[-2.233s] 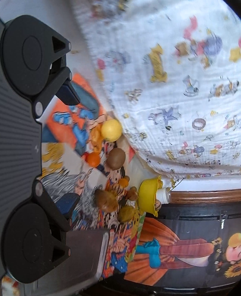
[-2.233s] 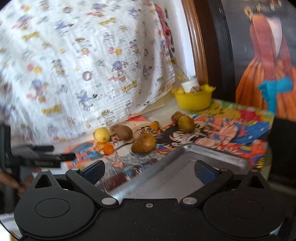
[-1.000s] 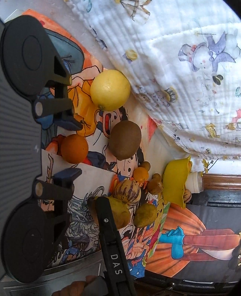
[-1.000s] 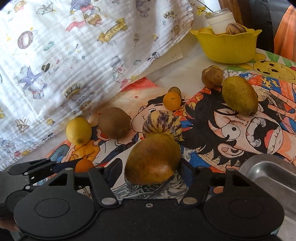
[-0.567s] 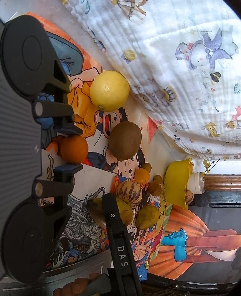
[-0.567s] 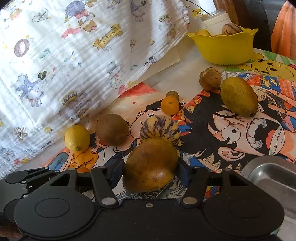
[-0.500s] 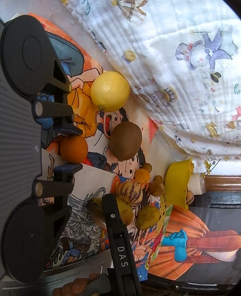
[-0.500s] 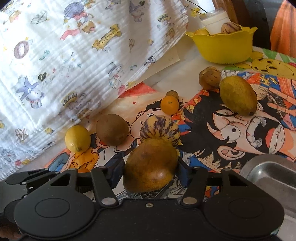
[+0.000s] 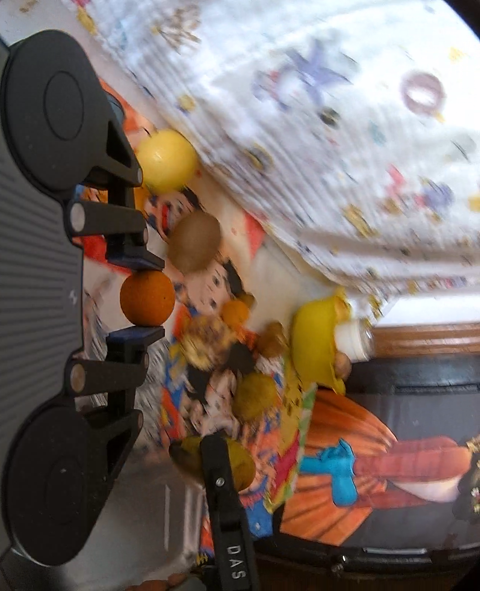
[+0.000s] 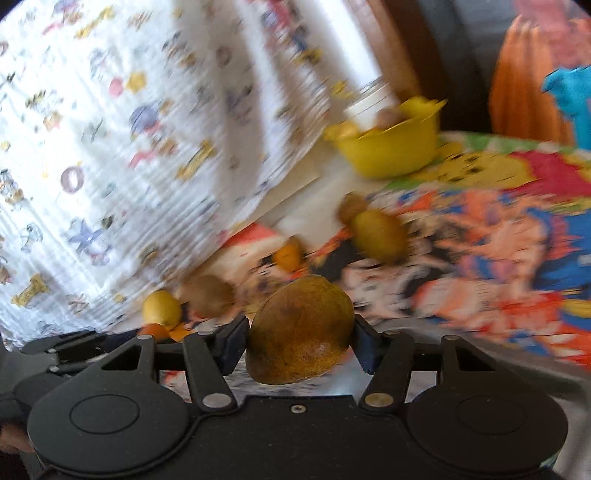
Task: Organize fruits
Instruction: 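Grasp the brown oval fruit with the right tool while the left tool grasps the small orange, then carry both fruits onto the gray tray and open both tools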
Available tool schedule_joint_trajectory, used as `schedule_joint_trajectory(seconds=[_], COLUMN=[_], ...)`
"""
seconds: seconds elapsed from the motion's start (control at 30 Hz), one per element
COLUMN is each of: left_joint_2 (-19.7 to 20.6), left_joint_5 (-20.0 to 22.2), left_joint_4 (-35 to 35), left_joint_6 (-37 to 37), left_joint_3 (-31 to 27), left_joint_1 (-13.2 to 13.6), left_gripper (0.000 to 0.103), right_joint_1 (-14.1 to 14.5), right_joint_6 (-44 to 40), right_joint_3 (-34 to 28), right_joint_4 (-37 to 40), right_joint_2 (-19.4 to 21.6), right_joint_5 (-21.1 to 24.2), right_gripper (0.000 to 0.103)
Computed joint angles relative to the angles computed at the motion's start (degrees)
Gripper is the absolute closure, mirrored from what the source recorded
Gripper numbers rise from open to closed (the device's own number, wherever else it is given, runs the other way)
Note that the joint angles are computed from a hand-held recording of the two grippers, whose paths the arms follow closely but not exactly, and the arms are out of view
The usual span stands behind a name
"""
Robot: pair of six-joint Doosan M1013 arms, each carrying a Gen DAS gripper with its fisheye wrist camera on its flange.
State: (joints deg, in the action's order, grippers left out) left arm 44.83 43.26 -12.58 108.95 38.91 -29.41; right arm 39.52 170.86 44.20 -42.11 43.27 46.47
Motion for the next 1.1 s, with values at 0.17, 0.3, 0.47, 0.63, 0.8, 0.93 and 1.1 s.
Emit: schedule_joint_trajectory(seconds=[0.17, 0.3, 0.47, 0.63, 0.8, 0.93, 1.1], left_joint_2=[0.23, 1.33, 2.99, 4.64, 5.18, 5.63, 6.49], left_joint_5=[0.38, 2.02, 4.25, 5.85, 5.81, 5.75, 6.96], left_joint_4=[-5.41, -6.5, -5.54, -6.08, -5.28, -5.32, -4.51], left_joint_6=[3.56, 4.29, 1.8, 1.71, 2.82, 4.98, 4.69], left_joint_3=[-0.93, -2.79, -4.87, -6.83, -6.71, -6.61, -7.58], left_joint_1=[-1.42, -2.9, -4.59, -5.56, -6.42, -6.9, -7.26], left_gripper=[0.069, 0.068, 0.068, 0.068, 0.068, 0.068, 0.068], right_joint_1=[1.0, 1.95, 2.91, 3.49, 3.78, 3.79, 4.18], right_joint_6=[7.68, 9.16, 11.07, 11.29, 13.37, 17.44, 18.98], right_joint_3=[8.85, 12.75, 16.74, 19.35, 21.87, 23.84, 24.4], right_joint_4=[-6.88, -10.58, -14.21, -15.89, -16.77, -18.81, -21.06], right_joint_2=[-4.74, -6.43, -7.91, -8.93, -9.93, -10.7, -10.66], right_joint_5=[2.26, 4.84, 6.42, 7.34, 6.85, 5.11, 5.29], right_gripper=[0.042, 0.042, 0.042, 0.042, 0.043, 0.043, 0.042])
